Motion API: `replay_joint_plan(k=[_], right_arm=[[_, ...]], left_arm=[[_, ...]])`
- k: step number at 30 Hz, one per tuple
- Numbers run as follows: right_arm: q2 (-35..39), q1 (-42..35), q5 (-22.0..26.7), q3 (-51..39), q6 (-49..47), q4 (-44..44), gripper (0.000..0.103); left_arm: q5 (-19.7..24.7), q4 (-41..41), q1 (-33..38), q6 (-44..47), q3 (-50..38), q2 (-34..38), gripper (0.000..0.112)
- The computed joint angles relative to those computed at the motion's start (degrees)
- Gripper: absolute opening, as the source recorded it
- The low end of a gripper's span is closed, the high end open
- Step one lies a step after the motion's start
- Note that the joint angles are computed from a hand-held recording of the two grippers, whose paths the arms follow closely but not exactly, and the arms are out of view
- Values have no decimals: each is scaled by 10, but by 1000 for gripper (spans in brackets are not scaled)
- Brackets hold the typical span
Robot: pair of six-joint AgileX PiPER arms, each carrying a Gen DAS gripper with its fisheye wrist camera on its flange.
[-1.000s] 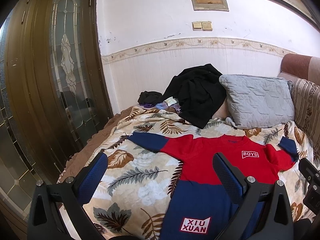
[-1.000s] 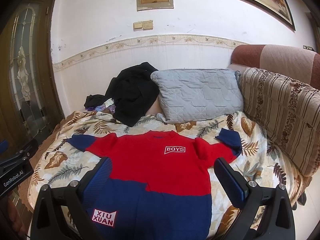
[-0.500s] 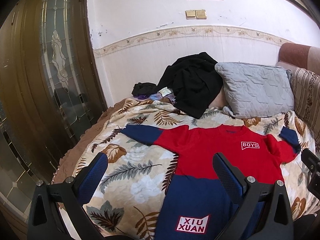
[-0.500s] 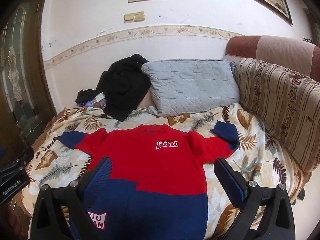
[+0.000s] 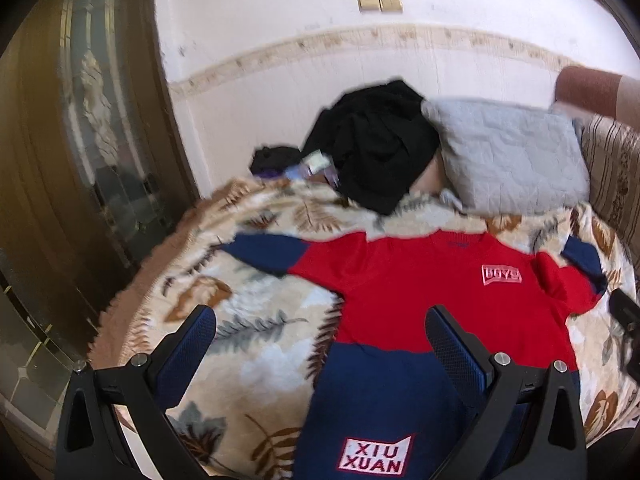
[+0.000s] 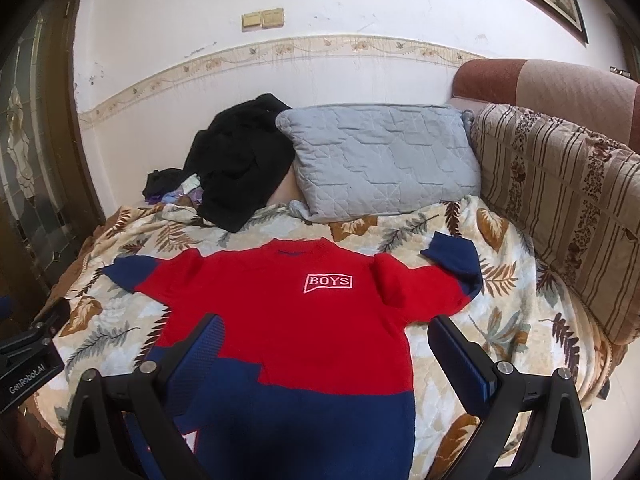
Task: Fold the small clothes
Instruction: 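Grasp the navy sleeve cuff with the right gripper and lift it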
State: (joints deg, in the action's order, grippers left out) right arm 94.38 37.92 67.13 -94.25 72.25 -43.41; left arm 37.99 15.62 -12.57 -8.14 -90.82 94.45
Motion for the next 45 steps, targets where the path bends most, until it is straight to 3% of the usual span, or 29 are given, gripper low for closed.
replay_joint_plan(k=[2, 4, 7, 10, 14, 17, 20, 22, 23, 24, 26, 27, 28, 29, 32, 34, 38, 40, 45], right_arm=[[-16, -44, -64, 44, -13, 31, 103], [-40, -122, -162, 112, -51, 92, 103], [-50, -277, -293, 204, -168, 209, 103], [-13, -412, -351, 232, -299, 319, 103], [75, -545, -373, 195, -428, 483, 103], [149, -573, -368, 129, -416, 467, 99], [222, -593, -365, 59, -459, 535, 87], [262, -587, -339, 8, -412, 494, 82], [284, -585, -319, -20, -392, 472, 76], [308, -585, -295, -51, -392, 474, 57], [328, -577, -271, -82, -375, 443, 44], [326, -571, -272, -84, -384, 441, 30], [327, -570, -266, -94, -401, 454, 26], [317, -564, -270, -91, -404, 456, 23], [275, -557, -305, -62, -478, 560, 21], [260, -538, -307, -71, -520, 607, 21], [262, -477, -318, -127, -635, 770, 21], [280, -439, -307, -176, -641, 800, 21], [411, -344, -245, -424, -581, 810, 21]], left_arm=[[8, -28, 0, 23, -30, 49, 103], [24, -31, -4, 30, -67, 113, 103], [65, -14, -16, 30, -144, 224, 103], [94, -1, -24, 31, -197, 299, 103], [132, -27, -30, 75, -248, 351, 103], [119, -31, -35, 81, -246, 352, 103], [105, -32, -39, 75, -234, 348, 103], [99, -67, -29, 70, -224, 346, 103], [95, -91, -21, 73, -218, 344, 103], [89, -121, -12, 80, -213, 342, 103], [93, -120, -14, 87, -212, 340, 103], [95, -112, -18, 84, -211, 338, 103], [101, -112, -19, 82, -214, 339, 103], [110, -116, -15, 87, -229, 347, 103], [194, -131, -14, 104, -313, 379, 103], [210, -135, -10, 104, -334, 384, 103], [170, -147, 9, 88, -301, 348, 103], [144, -133, 21, 70, -289, 335, 103], [115, -153, 70, 70, -314, 339, 103]])
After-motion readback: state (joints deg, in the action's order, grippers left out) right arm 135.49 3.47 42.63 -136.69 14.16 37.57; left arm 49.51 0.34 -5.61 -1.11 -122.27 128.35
